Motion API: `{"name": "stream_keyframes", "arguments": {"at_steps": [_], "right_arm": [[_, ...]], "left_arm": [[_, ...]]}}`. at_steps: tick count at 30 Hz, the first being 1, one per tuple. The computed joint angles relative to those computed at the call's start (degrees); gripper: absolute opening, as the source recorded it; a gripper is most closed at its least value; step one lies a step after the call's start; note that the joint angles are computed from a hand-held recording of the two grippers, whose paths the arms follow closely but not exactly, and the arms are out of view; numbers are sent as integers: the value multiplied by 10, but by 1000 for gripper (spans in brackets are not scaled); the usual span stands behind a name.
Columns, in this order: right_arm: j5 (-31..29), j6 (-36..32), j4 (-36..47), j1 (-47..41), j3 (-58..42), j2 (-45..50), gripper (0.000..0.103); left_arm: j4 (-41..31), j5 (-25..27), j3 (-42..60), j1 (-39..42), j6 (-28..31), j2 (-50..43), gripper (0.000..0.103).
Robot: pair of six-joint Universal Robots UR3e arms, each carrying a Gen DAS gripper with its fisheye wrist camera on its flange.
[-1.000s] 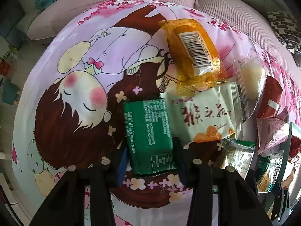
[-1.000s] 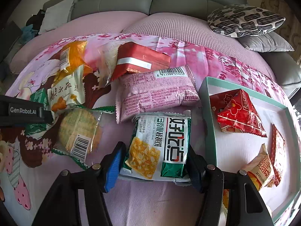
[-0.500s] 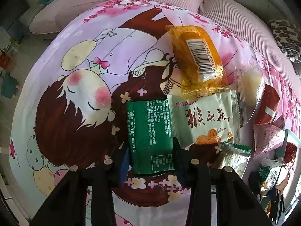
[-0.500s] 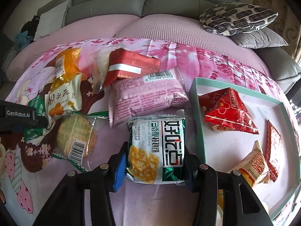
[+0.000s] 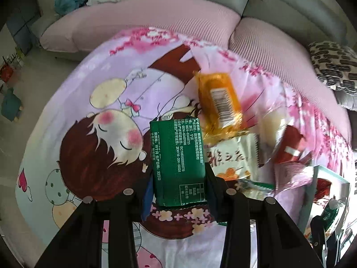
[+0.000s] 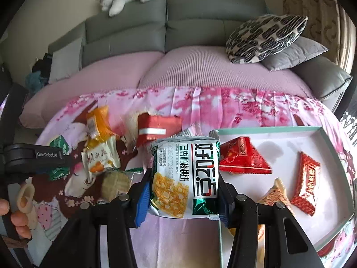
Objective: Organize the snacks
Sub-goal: 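Lift both held packets and carry them over the teal-rimmed tray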
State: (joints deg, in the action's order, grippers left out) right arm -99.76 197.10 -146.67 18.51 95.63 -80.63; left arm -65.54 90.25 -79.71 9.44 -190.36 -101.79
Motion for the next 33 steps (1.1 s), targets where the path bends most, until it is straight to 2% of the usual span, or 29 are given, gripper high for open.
{"name": "stream_keyframes", "arguments": {"at_steps": [7, 13, 17, 25, 33], "right_arm": [[13, 10, 10, -15, 18, -23, 52], [20, 15, 15, -58, 57, -71, 52], [34, 21, 32, -124, 101, -125, 52], [95, 15, 81, -310, 195, -262, 52], [119, -13, 116, -415, 221, -305, 52]], "left_arm": [[1, -30, -6, -16, 12, 27, 42], [17, -38, 32, -73, 8, -3, 42], [26, -73, 41, -97, 16, -11, 42], [51, -86, 70, -178, 43, -35, 42], [58, -100, 134, -238, 65, -95, 42]]}}
